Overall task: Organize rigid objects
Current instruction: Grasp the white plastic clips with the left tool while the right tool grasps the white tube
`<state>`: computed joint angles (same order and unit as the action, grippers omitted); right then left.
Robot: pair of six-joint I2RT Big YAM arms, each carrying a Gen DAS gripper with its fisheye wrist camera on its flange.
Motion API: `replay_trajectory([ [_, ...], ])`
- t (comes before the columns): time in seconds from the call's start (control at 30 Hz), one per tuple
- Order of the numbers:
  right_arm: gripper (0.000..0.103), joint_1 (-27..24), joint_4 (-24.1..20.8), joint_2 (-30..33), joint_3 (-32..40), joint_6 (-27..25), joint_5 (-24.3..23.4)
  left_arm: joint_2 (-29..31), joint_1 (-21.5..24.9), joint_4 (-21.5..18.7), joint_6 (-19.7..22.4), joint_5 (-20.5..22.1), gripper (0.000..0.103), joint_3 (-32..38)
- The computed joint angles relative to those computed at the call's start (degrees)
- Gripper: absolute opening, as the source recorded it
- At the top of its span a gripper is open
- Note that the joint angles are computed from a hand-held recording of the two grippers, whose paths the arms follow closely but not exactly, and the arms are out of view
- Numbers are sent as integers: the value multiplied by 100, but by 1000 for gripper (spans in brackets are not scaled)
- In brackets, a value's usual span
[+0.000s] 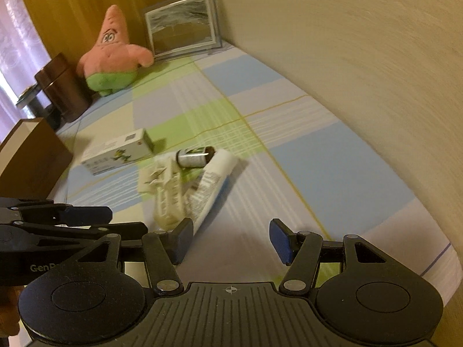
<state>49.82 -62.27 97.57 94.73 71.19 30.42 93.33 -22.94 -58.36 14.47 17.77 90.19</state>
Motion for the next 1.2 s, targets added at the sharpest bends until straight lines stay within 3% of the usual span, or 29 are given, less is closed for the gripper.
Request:
replay_trajectory([
  [0.47,55,-234,215,-68,-248,-11,-199,556,-183,119,-183,-80,43,375],
  [0.7,55,-325,462,86,-114,-199,-409,551,-100,336,-18,-151,17,287],
  [1.0,55,-456,673,566,350,-460,-737,454,265,465,32,-625,16,140],
  [1.2,55,-518,215,985,881,-119,-486,387,515,536,-106,-822,16,56],
])
